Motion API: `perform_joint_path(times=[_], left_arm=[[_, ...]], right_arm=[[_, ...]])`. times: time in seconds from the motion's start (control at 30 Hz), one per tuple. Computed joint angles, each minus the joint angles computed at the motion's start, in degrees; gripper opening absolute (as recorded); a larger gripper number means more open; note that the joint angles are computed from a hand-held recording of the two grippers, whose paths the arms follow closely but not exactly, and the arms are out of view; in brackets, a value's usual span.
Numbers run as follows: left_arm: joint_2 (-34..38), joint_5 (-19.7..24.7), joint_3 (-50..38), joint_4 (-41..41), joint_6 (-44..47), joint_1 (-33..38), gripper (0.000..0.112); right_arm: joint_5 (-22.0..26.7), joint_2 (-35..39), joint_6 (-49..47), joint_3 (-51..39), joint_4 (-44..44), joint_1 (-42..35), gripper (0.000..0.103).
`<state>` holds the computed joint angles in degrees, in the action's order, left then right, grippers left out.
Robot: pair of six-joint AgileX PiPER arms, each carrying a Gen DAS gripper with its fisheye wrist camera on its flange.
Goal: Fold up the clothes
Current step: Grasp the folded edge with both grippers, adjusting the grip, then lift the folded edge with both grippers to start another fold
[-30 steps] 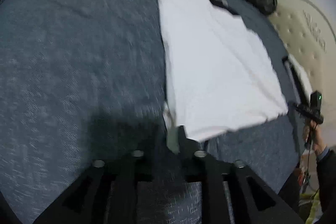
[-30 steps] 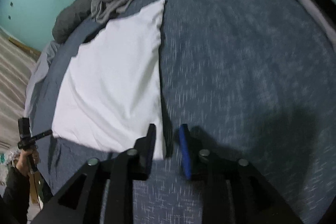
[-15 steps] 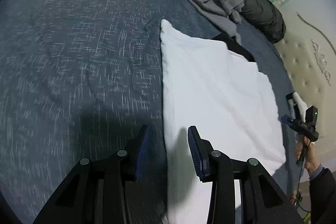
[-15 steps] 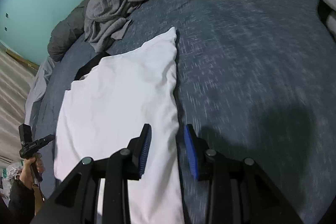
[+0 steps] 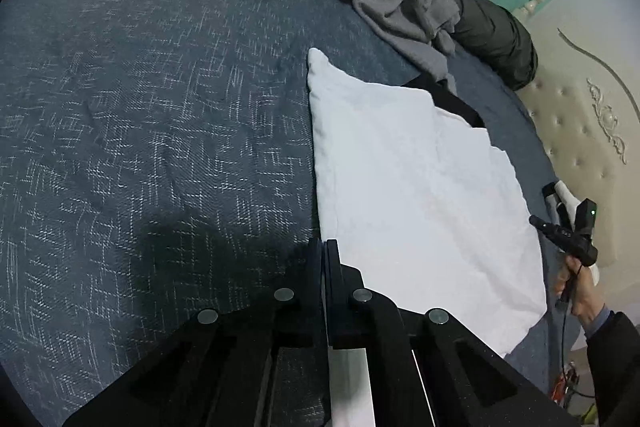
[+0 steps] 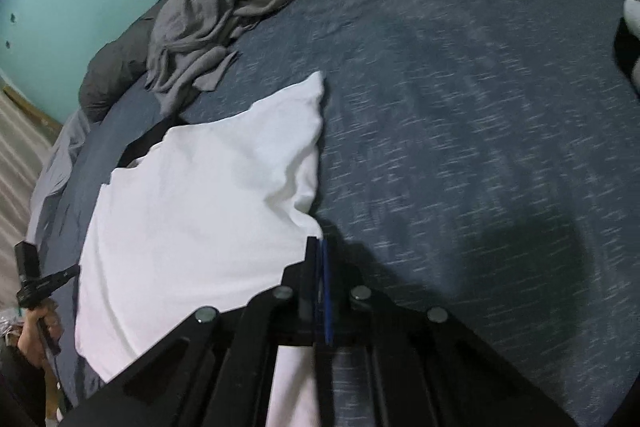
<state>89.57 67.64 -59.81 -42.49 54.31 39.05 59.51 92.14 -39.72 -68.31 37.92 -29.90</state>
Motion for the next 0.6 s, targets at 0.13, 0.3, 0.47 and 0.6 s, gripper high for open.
perform_joint_path(times=[0.13,0.3,0.47,0.6], left_arm=[[0.18,-0.40,-0.28,1.00,-1.03,0.03,0.001],[0.69,-0.73,-2.07,2.34,-2.89,-1.18,0.002],[2.25,-2.54,-6.90,2.69,-7.15,-3.47,0.020],[6.49,-5.04,-13.01,2.84,-12.02,-7.59,0.032]], right_arm=[[-0.80,0.41,2.11,-0.40,-2.04,0.77,0.001],[3.51,3.69,3.22,-2.86,-4.24,2.48,0.001],[2.78,4.18,4.74,-6.88,-4.05,1.73,0.030],[3.19,7.58,6.50,-13.32,-1.97,1.85,0.041]])
